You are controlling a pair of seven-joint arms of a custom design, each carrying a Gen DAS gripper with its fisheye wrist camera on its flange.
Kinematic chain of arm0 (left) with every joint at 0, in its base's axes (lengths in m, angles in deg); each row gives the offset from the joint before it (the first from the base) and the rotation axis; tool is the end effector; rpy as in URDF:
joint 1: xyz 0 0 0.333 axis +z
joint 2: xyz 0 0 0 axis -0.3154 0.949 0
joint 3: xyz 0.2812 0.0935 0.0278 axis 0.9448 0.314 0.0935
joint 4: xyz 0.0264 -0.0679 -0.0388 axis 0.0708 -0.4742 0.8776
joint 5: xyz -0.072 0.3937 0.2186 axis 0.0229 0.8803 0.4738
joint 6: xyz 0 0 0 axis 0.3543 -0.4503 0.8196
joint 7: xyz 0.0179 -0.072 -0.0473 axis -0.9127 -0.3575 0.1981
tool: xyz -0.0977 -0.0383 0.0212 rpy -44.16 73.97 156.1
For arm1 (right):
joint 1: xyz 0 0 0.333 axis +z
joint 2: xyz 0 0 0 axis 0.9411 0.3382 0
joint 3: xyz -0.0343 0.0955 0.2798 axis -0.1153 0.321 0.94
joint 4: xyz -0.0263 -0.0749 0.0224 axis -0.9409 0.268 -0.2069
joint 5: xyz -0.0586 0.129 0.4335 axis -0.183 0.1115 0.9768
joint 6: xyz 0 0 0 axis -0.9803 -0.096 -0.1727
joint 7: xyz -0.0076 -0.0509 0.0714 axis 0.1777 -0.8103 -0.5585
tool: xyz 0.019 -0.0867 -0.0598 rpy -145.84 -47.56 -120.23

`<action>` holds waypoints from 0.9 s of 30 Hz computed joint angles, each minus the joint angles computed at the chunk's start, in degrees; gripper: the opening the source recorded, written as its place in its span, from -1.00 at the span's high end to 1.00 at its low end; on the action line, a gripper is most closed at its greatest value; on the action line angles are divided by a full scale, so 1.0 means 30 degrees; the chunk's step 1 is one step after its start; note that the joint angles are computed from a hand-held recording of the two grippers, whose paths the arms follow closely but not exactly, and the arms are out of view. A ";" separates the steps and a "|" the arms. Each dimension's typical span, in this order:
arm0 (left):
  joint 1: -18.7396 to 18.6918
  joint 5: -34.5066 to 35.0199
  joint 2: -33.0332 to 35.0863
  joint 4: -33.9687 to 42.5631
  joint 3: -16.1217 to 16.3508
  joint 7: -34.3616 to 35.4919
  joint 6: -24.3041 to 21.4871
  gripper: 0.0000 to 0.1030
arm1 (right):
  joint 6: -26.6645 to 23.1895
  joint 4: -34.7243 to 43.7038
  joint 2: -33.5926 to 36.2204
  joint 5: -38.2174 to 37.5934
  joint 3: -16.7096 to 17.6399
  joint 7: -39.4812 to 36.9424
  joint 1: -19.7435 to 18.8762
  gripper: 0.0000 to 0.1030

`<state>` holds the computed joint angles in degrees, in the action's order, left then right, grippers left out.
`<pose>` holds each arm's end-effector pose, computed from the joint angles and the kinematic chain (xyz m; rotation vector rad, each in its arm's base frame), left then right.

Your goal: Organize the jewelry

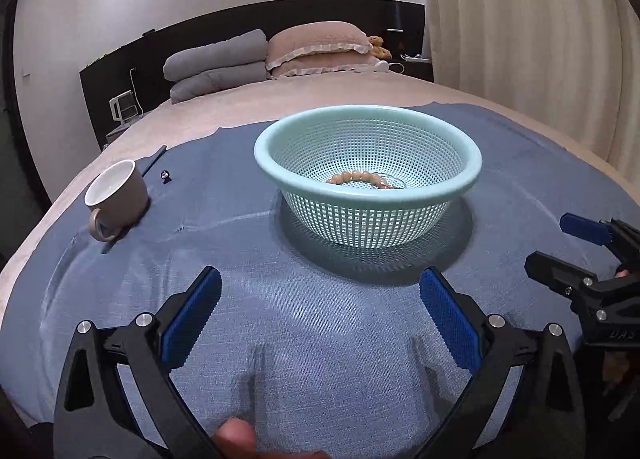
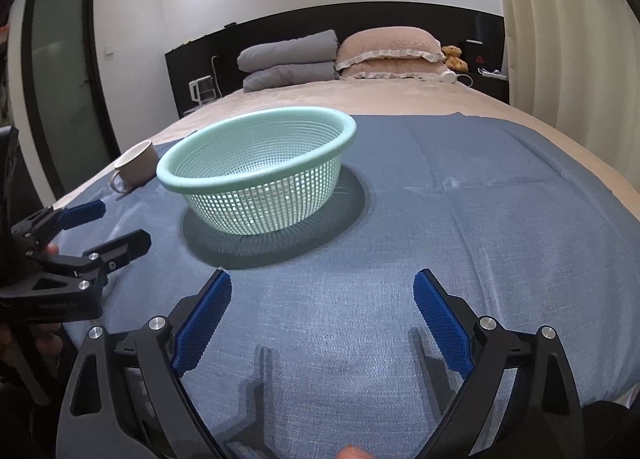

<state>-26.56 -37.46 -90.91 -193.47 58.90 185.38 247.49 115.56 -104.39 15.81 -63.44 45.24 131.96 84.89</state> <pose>0.6154 -0.0958 0.5109 -1.3605 1.9274 -0.9339 0.5756 0.2801 0.5222 -1.6187 1.5879 -0.7135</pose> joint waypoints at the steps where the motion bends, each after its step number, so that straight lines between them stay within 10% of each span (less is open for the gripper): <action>1: 0.0025 -0.0145 0.0060 0.0075 0.0016 -0.0247 -0.0145 -0.89 | -0.0122 0.0040 0.0035 0.0005 0.0025 -0.0104 0.0033 -0.73; 8: 0.0882 0.2006 0.0088 -0.0201 -0.0469 -0.3534 0.0191 -0.89 | -0.0403 0.0121 0.0181 0.0673 -0.0019 -0.1036 0.0331 -0.75; 18: -0.0885 -0.2192 -0.0245 -0.0472 0.0684 0.1365 0.0324 -0.89 | -0.0862 0.0428 0.0414 0.1217 -0.0128 -0.1443 0.0552 -0.76; 27: -0.0643 -0.1829 -0.0261 -0.0642 0.0246 0.1332 0.0445 -0.89 | -0.1136 0.0609 0.0603 0.1799 -0.0257 -0.1818 0.0794 -0.78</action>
